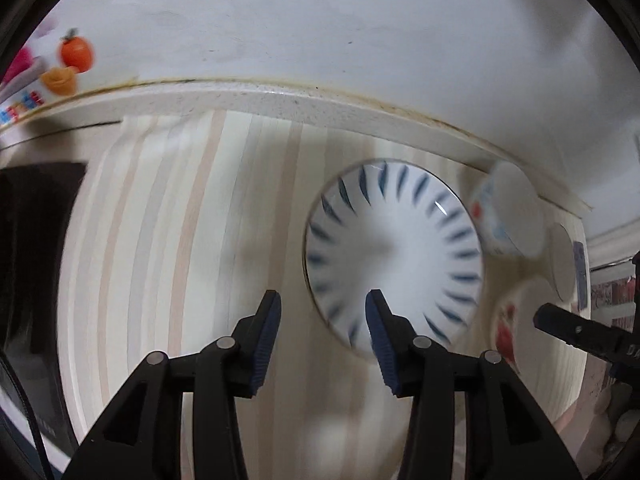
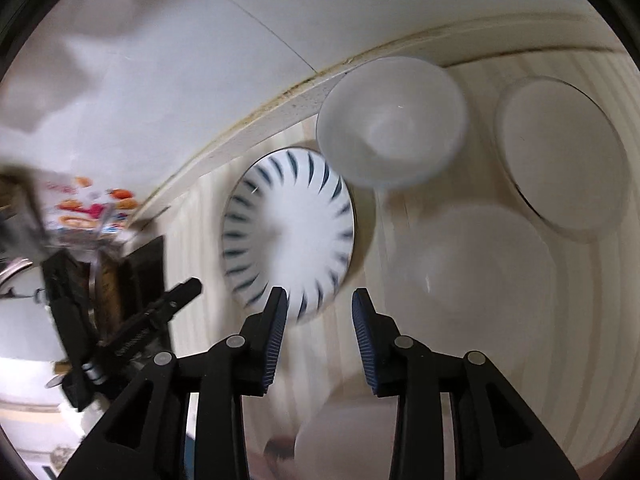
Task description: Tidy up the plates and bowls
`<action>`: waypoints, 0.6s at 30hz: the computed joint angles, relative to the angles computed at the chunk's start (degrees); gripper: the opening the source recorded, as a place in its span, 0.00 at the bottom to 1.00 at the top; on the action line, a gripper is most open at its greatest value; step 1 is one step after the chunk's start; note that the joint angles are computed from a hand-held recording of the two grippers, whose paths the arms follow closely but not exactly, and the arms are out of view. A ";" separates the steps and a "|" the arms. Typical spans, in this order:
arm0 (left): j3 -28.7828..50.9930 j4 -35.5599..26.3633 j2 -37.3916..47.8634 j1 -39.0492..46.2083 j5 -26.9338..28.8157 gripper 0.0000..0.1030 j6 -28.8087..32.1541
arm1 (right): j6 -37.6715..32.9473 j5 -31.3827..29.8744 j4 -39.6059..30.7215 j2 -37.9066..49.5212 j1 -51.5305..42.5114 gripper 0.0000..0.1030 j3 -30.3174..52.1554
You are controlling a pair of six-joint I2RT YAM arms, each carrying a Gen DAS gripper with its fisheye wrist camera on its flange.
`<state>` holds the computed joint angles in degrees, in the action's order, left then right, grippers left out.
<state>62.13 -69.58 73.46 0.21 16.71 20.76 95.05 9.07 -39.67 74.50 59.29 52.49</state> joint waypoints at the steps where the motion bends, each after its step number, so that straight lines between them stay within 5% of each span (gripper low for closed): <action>1: 0.33 1.65 2.14 -1.29 -0.67 0.40 -0.97 | -2.74 -1.88 0.82 2.60 -2.93 0.36 0.71; 11: 0.47 10.72 15.04 -7.69 -1.64 0.39 -3.67 | -14.13 -8.03 -0.60 15.75 -12.28 0.34 5.43; 13: -0.33 12.10 15.13 -8.31 -1.26 0.32 -3.45 | -15.05 -8.21 -0.17 16.78 -12.59 0.20 5.35; 14: -0.64 13.12 15.35 -8.63 -1.69 0.25 -3.66 | -15.14 -8.08 0.40 17.46 -12.13 0.19 5.28; 18: -3.31 15.99 13.62 -9.35 -2.83 0.23 -3.81 | -16.84 -6.00 -1.59 20.20 -11.66 0.14 7.28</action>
<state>58.83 -53.59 87.08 -9.13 13.89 16.96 78.21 3.07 -41.25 94.70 47.62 59.77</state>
